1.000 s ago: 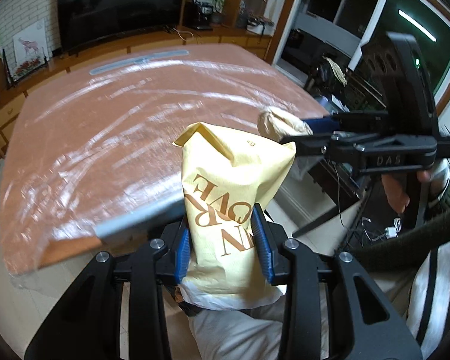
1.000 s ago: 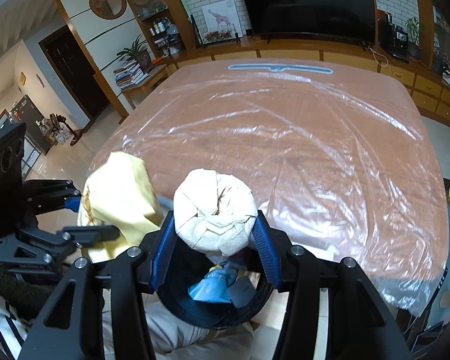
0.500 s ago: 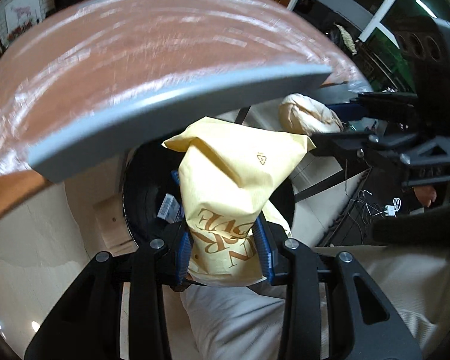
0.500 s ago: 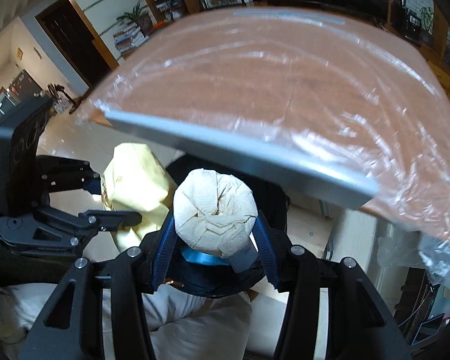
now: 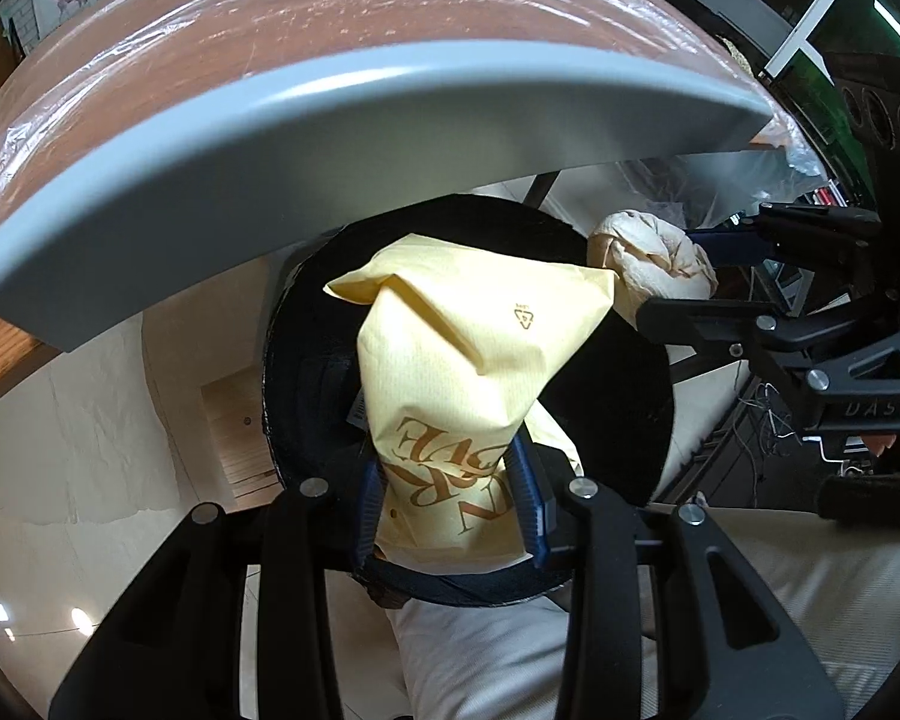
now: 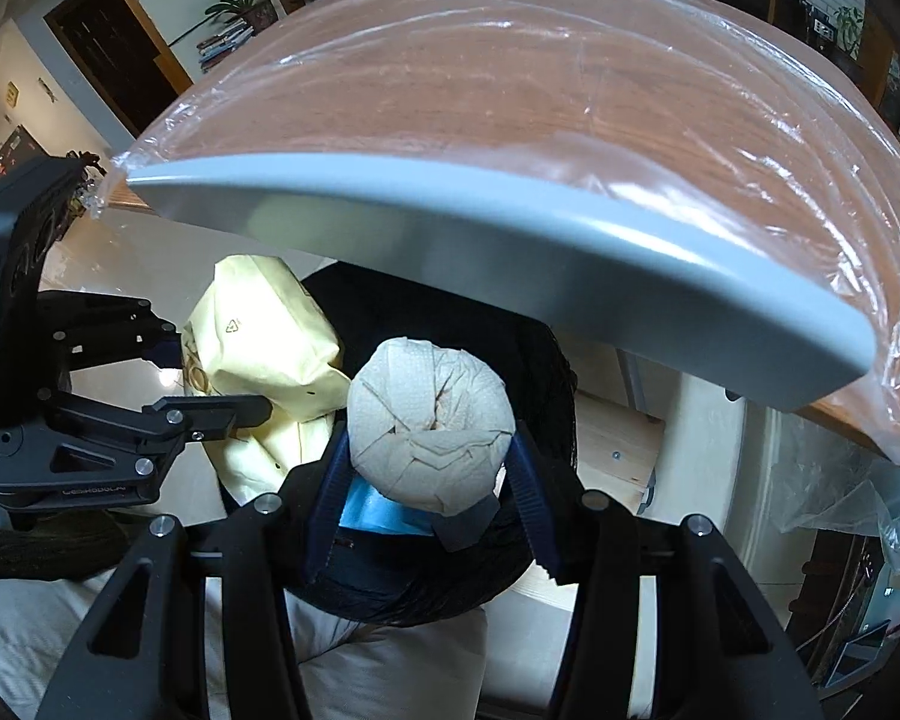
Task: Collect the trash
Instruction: 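Open the right tool to drop the paper ball while the left tool drops the yellow bag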
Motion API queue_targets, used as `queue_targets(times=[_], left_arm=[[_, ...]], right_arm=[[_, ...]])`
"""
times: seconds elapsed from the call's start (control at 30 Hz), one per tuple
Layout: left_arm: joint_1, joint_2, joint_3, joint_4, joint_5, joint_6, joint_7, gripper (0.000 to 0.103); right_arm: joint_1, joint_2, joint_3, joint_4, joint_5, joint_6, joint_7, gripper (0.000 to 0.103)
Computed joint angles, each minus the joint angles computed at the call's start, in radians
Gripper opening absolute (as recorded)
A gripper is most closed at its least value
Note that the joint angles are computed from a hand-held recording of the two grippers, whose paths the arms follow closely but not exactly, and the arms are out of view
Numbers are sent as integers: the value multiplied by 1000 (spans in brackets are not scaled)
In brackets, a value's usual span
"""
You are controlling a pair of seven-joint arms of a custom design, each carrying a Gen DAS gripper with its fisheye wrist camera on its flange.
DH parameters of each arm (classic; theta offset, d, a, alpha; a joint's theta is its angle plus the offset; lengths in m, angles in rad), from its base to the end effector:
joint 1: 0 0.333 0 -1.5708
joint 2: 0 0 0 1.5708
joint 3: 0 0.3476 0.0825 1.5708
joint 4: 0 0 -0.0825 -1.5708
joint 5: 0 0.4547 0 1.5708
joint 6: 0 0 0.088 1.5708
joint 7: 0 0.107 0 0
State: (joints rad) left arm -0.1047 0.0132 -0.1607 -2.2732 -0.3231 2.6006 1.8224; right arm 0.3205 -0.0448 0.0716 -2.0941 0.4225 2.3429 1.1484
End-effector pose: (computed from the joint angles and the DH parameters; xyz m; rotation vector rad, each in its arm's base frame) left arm 0.5811 -0.1512 0.3682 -1.8352 2.4001 -0.5635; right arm 0.5744 0.2447 0.4720 -2.3610 1.3025 0.0402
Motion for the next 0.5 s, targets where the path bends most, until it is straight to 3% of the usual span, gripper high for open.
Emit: queue_targets(times=[0.33,0.37,0.4,0.43,0.5], left_arm=[[-4,42,-2,24,48,18,-46,41],[-12,31,-6,16,63,26,-75,47],[-11,32,-5,14,55,28,-75,68],[-7,34,-6,17,20,24,-56,77],[-2,30,-5,13,-30,18,-44,77]], right_arm=[[0,45,13,6,5,19,35,52],[-1,50,14,9,17,13,29,63],[-3,54,14,13,29,3,26,80],[-6,55,14,11,53,-2,22,86],[-9,51,15,6,64,-2,25,88]])
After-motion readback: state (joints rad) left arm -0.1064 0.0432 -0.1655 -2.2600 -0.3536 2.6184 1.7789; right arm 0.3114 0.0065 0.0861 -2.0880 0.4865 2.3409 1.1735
